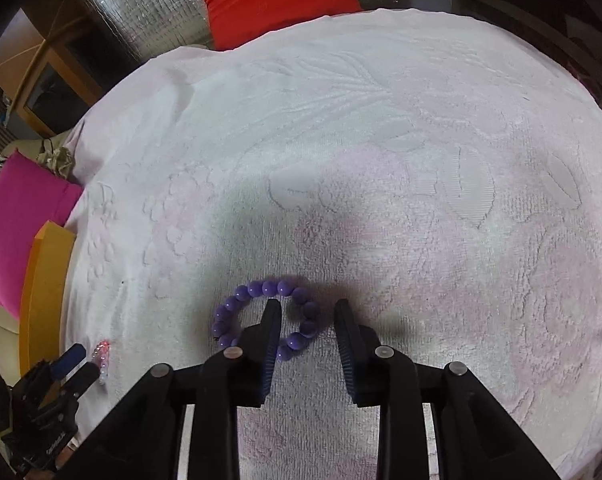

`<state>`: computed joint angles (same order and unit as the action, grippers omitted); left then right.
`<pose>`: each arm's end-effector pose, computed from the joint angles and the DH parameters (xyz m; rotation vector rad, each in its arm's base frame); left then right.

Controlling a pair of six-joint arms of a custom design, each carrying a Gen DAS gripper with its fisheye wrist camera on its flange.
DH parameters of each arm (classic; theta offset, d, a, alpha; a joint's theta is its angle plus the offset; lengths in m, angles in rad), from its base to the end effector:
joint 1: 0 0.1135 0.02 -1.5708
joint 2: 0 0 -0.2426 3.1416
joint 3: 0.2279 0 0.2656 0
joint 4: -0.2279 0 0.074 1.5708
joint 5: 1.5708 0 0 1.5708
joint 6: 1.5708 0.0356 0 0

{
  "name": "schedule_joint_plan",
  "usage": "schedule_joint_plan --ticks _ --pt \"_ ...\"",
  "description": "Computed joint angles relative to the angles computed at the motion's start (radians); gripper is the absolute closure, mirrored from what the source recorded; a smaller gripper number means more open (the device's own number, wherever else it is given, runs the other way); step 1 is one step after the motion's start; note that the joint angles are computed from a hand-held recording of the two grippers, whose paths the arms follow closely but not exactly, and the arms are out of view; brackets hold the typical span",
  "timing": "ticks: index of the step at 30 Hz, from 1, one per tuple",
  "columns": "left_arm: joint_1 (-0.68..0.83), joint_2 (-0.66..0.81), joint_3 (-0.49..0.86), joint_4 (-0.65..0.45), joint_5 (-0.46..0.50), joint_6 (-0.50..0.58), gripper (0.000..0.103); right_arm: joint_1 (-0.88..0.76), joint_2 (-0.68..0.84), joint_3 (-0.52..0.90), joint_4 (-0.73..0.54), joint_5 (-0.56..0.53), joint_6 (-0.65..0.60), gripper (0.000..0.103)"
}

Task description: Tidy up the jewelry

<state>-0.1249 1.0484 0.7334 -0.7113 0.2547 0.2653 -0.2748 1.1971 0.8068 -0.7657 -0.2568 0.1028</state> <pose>0.2169 -0.0363 0.2079 0.5880 2.5020 -0.2778 0.2308 -0.0557 0.1972 0.4335 2.6583 0.2977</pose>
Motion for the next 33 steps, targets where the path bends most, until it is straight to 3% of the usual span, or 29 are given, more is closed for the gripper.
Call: schedule_joint_plan --ticks 7,16,23,26,33 --pt "-0.065 -0.034 -0.027 0.037 -0.118 -0.007 0.062 0.065 -0.032 -0.035 0.048 0.085 0.006 0.072" --pt "-0.101 -0.022 -0.034 0.057 -0.200 -0.008 0.061 0.159 -0.066 -0.078 0.102 0.215 0.000 0.073" --pt "-0.104 -0.015 -0.038 0.061 -0.215 -0.002 0.060 0.179 -0.082 -0.097 0.118 0.249 -0.001 0.073" --pt "-0.103 -0.013 -0.042 0.068 -0.223 -0.003 0.053 0.181 -0.104 -0.110 0.117 0.252 0.004 0.073" --pt "-0.101 -0.001 -0.045 0.080 -0.221 -0.002 0.052 0.197 -0.085 -0.103 0.132 0.268 0.017 0.072"
